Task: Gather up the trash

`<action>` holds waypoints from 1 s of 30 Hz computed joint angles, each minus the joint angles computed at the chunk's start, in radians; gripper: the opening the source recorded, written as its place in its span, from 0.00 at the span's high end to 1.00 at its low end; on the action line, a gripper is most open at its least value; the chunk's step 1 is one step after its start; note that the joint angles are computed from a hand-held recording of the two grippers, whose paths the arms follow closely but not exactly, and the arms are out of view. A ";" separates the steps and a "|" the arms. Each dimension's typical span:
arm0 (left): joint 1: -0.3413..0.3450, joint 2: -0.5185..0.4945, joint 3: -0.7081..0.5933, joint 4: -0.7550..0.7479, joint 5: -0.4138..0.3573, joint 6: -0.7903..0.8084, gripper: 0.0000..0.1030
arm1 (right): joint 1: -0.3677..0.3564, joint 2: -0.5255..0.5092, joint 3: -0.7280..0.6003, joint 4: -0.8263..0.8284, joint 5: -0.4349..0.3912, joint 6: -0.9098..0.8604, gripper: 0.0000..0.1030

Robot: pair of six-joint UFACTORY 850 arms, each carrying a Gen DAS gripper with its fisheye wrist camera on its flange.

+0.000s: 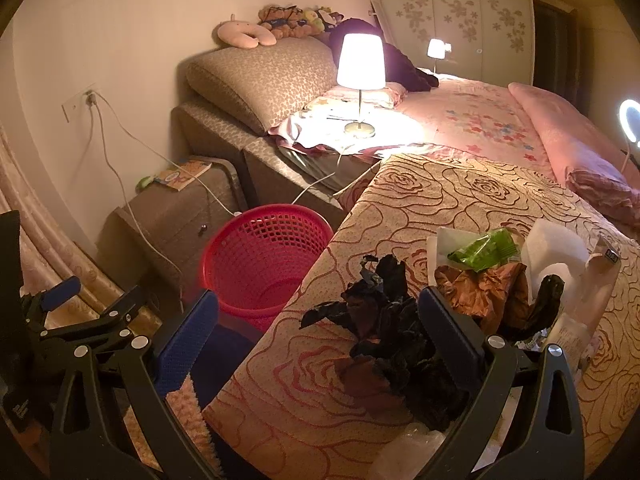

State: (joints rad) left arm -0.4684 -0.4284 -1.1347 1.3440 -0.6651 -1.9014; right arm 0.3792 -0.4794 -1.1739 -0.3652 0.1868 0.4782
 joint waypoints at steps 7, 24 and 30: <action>-0.001 -0.001 0.000 -0.001 -0.001 0.003 0.07 | 0.001 -0.003 0.000 -0.003 0.002 0.006 0.06; 0.001 0.001 0.004 -0.012 0.000 0.001 0.07 | -0.003 -0.004 0.003 -0.017 0.009 0.023 0.06; 0.004 0.003 0.007 -0.018 0.004 0.003 0.07 | -0.002 -0.007 0.004 -0.024 0.009 0.032 0.06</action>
